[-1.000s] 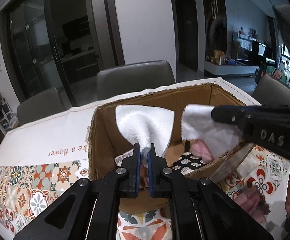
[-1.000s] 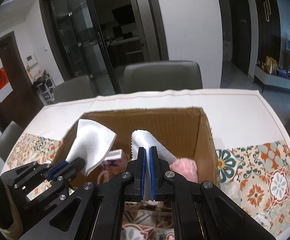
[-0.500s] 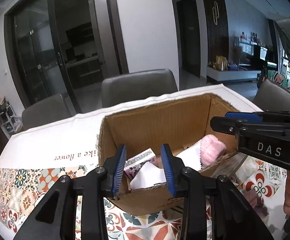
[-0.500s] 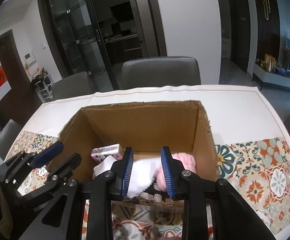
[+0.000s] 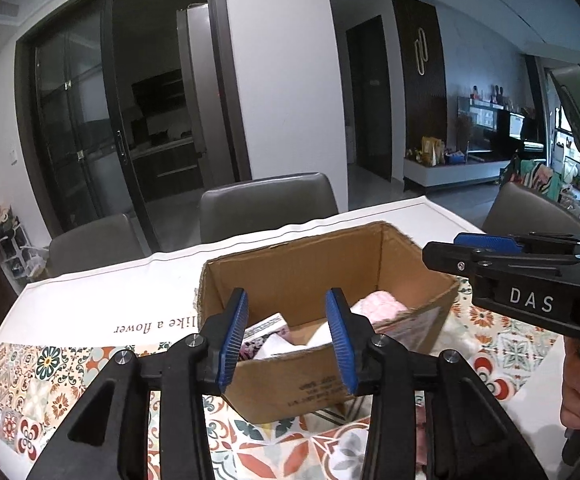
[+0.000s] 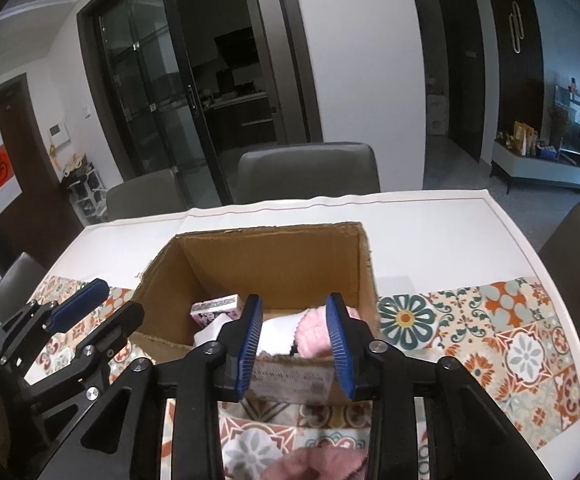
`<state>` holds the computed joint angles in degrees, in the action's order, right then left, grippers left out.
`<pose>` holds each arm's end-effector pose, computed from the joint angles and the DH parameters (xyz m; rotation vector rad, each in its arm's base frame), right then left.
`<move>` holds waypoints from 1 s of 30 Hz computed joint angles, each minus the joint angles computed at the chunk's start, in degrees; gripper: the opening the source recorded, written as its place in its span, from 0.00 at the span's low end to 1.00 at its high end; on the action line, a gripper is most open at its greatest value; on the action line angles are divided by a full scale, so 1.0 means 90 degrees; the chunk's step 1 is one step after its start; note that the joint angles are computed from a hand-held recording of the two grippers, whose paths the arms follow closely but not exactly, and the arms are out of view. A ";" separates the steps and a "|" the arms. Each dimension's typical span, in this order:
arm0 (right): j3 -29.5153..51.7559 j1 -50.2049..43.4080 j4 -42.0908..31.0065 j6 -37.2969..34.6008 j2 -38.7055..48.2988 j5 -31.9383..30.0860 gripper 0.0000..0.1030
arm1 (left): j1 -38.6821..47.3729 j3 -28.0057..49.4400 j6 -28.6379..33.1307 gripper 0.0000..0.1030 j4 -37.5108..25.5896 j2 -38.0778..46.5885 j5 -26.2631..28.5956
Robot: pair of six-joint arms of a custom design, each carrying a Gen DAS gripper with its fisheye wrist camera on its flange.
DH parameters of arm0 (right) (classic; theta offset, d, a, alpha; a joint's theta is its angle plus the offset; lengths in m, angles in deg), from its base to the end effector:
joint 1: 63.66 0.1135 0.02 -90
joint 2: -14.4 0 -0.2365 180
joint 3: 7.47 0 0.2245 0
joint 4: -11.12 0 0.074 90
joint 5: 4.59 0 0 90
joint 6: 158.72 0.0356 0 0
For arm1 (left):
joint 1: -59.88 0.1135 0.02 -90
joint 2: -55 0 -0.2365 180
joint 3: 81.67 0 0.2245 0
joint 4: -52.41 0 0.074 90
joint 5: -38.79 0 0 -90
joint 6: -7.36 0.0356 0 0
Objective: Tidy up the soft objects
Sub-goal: 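Move both open tools back toward the pink towel and grey pouch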
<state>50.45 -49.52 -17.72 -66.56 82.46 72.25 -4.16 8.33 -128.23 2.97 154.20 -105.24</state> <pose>0.2279 0.0658 0.2250 -0.3594 2.2335 0.4107 0.1698 -0.2830 0.2300 0.0396 2.0986 0.1337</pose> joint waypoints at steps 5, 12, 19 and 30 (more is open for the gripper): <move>-0.0091 -0.0236 -0.0338 -0.0094 -0.0499 -0.0083 0.36 | -0.0254 0.0231 -0.0273 0.40 -0.0313 0.0066 -0.0065; -0.0341 -0.0640 -0.0739 -0.0419 -0.1058 -0.0285 0.39 | -0.0633 0.0481 -0.0842 0.43 -0.0866 0.0282 -0.0121; -0.0728 -0.1021 -0.1062 -0.0765 -0.1364 -0.0540 0.44 | -0.0965 0.0841 -0.1629 0.45 -0.1593 0.0642 -0.0044; -0.1235 -0.1449 -0.1499 -0.1459 -0.1549 -0.0983 0.44 | -0.1380 0.1466 -0.2831 0.49 -0.2478 0.1383 0.0255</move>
<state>39.34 -62.56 -31.20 -79.69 68.52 63.41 -16.58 21.52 -153.71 -19.34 166.64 -102.94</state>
